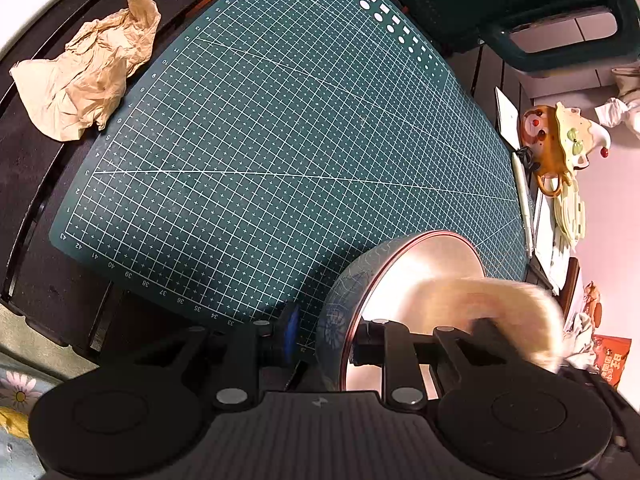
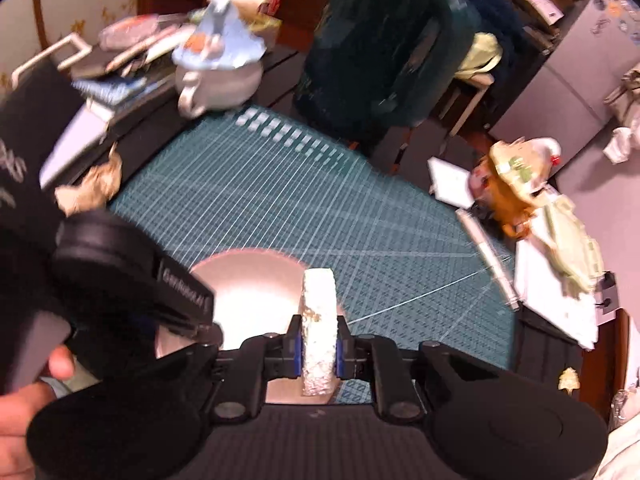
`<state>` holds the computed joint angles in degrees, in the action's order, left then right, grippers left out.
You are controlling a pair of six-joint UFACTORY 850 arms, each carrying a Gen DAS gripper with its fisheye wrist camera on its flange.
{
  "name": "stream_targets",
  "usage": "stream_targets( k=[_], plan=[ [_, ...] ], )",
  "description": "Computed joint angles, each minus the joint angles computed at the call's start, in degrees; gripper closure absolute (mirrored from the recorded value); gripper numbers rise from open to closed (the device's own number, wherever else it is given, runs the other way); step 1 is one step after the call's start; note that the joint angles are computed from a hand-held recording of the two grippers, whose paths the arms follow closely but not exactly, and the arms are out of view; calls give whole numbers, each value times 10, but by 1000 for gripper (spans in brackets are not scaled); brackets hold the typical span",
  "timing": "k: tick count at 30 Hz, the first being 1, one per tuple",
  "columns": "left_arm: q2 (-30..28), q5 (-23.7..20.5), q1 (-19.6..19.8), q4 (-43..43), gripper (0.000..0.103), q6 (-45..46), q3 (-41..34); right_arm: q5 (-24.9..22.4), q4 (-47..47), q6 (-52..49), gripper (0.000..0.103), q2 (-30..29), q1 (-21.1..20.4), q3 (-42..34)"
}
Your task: Clean bowl
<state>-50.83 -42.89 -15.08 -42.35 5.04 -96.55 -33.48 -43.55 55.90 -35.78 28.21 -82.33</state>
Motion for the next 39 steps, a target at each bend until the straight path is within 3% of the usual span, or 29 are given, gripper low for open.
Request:
stream_targets(
  k=[6, 16, 20, 24, 29, 33, 39],
  plan=[
    [0, -1, -1, 1, 79, -2, -1, -49, -32, -1, 90, -26, 16, -22],
    [-6, -13, 2, -7, 79, -11, -8, 4, 24, -14, 90, 8, -2, 0],
    [-16, -48, 9, -35, 84, -14, -15, -41, 42, -38, 90, -32, 4, -34],
    [-18, -60, 10, -42, 85, -18, -17, -39, 48, -47, 90, -34, 8, -36],
    [-22, -72, 13, -53, 85, -29, -20, -41, 11, 17, 90, -14, 7, -22],
    [-25, -76, 14, -58, 85, -32, -25, -60, 1, 17, 90, -37, 13, -40],
    [1, -71, 23, -58, 82, -27, 15, -65, 8, 11, 90, -45, 15, -49]
  ],
)
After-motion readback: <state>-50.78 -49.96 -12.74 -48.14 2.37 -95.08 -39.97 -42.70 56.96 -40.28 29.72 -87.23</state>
